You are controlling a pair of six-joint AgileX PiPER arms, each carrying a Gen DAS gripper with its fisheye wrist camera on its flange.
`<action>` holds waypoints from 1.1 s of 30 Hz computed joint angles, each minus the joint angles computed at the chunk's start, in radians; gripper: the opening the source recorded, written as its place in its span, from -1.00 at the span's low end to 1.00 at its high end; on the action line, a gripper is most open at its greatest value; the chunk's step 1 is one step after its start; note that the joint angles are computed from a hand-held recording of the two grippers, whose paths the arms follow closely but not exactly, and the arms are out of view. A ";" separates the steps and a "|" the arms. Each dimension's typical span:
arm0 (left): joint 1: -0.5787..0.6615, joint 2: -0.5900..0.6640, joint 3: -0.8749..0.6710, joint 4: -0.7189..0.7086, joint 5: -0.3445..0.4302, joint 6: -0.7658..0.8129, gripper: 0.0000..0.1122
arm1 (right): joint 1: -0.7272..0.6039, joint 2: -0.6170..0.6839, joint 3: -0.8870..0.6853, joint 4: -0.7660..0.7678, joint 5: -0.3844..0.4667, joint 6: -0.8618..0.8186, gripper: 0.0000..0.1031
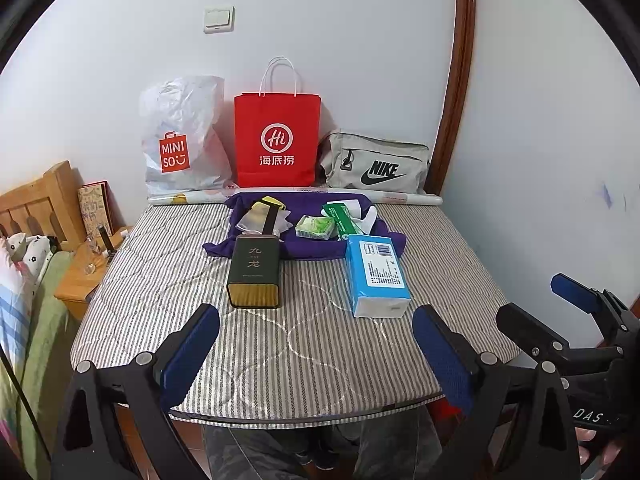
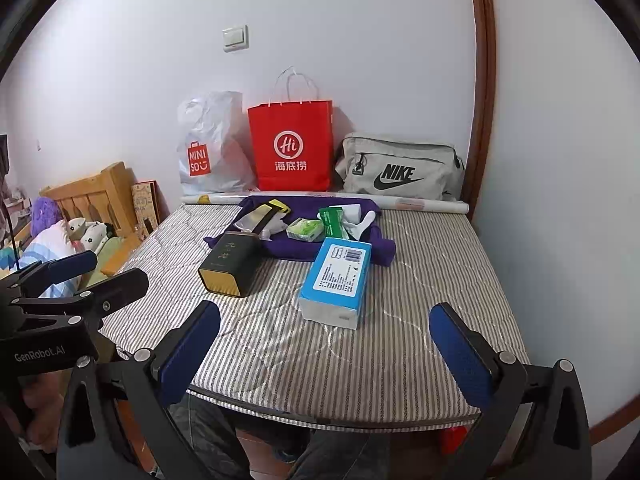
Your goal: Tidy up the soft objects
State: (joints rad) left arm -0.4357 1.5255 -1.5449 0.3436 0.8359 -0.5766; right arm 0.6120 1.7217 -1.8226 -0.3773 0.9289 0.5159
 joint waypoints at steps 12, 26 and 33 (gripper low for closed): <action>-0.001 -0.001 0.003 0.003 -0.002 -0.003 0.74 | 0.001 -0.006 0.006 -0.004 -0.001 0.004 1.00; -0.018 -0.003 0.002 0.028 0.007 -0.034 0.74 | 0.000 -0.008 0.008 -0.002 -0.002 0.003 1.00; -0.019 -0.005 0.005 0.029 0.006 -0.036 0.74 | 0.003 -0.008 0.008 -0.007 -0.001 0.009 0.99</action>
State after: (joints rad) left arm -0.4546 1.5201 -1.5397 0.3725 0.8417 -0.6123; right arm 0.6146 1.7139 -1.8145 -0.3842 0.9280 0.5248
